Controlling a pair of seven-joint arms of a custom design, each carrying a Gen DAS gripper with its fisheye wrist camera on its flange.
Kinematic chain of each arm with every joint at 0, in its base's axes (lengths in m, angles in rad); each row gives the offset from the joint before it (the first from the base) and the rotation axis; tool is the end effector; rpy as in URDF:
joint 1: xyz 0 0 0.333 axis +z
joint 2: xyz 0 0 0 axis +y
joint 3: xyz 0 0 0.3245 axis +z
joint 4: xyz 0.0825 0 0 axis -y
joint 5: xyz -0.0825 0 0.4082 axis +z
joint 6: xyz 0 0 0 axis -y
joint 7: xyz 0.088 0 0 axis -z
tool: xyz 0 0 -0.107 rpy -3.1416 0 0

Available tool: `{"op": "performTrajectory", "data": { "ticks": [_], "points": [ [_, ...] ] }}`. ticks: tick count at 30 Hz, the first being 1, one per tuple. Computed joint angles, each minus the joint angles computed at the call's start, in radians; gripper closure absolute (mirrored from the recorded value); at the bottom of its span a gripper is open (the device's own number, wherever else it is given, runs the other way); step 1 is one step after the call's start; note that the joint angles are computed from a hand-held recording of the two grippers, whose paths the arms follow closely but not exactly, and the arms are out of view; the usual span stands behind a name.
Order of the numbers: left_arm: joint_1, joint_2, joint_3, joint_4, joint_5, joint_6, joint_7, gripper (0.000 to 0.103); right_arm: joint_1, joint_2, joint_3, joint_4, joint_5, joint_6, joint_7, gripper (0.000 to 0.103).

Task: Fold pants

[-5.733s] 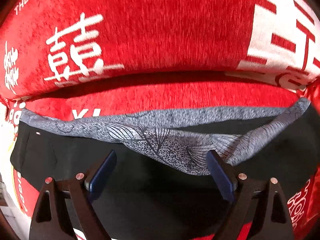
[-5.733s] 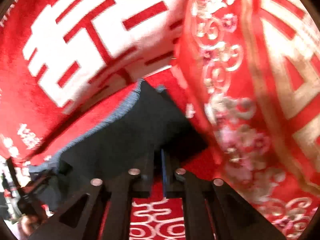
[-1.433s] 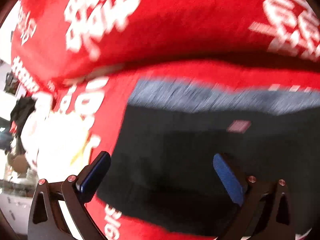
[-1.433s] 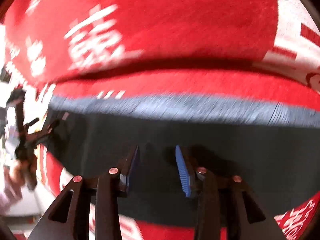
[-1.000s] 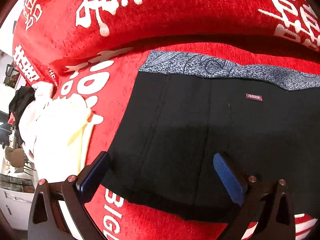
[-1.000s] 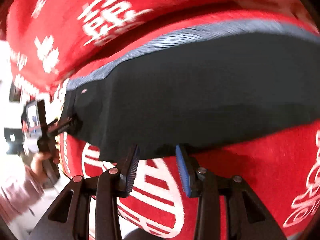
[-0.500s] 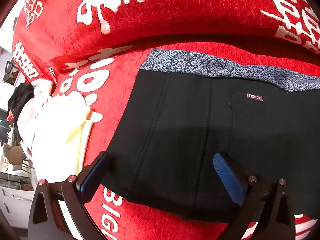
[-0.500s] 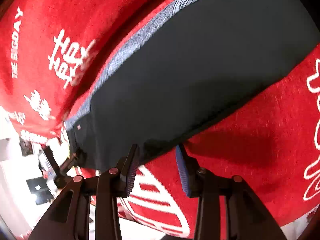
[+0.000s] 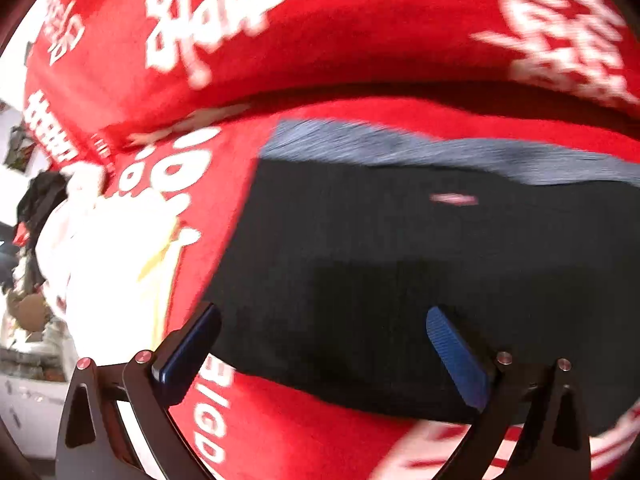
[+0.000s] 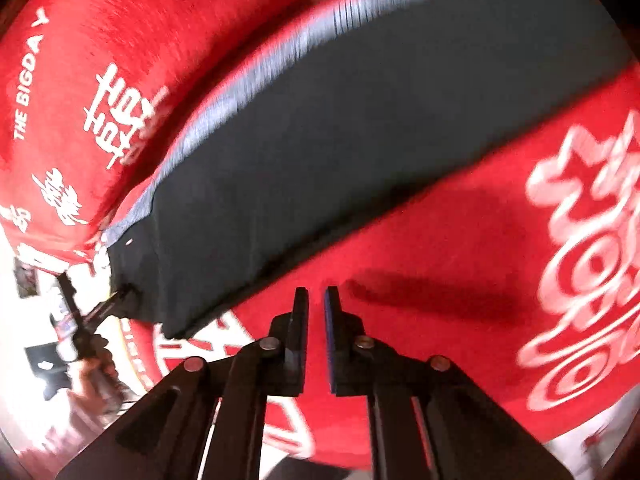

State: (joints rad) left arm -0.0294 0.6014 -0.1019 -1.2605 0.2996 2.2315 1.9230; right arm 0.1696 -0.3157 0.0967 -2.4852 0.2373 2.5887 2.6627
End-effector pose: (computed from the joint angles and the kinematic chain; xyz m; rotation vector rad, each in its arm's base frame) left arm 0.7839 -0.0735 0.4503 -1.2742 2.3998 -0.0885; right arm 0.4689 0.1244 0.4422 -0.7630 2.5993 0.1229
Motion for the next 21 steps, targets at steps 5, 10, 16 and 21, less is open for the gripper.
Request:
{"op": "performTrajectory", "data": {
  "ticks": [5,10,16,21],
  "points": [
    [0.003,-0.159,-0.095,-0.219,-0.118,0.042,0.102,0.000,-0.074,0.013,0.007,0.062,-0.185,-0.085,-0.010,0.081],
    [-0.055,-0.206,-0.125,-0.319,-0.191,0.005,0.090,0.000,-0.083,0.080,-0.005,0.125,-0.274,-0.201,-0.072,0.081],
    [-0.087,-0.281,-0.109,-0.470,-0.143,0.139,0.101,0.000,-0.064,0.044,-0.014,0.050,-0.279,-0.142,-0.116,0.081],
    [-0.119,-0.271,-0.099,-0.412,-0.088,0.056,0.074,0.000,-0.049,0.009,-0.038,0.017,-0.180,-0.147,-0.170,0.071]
  ]
}}
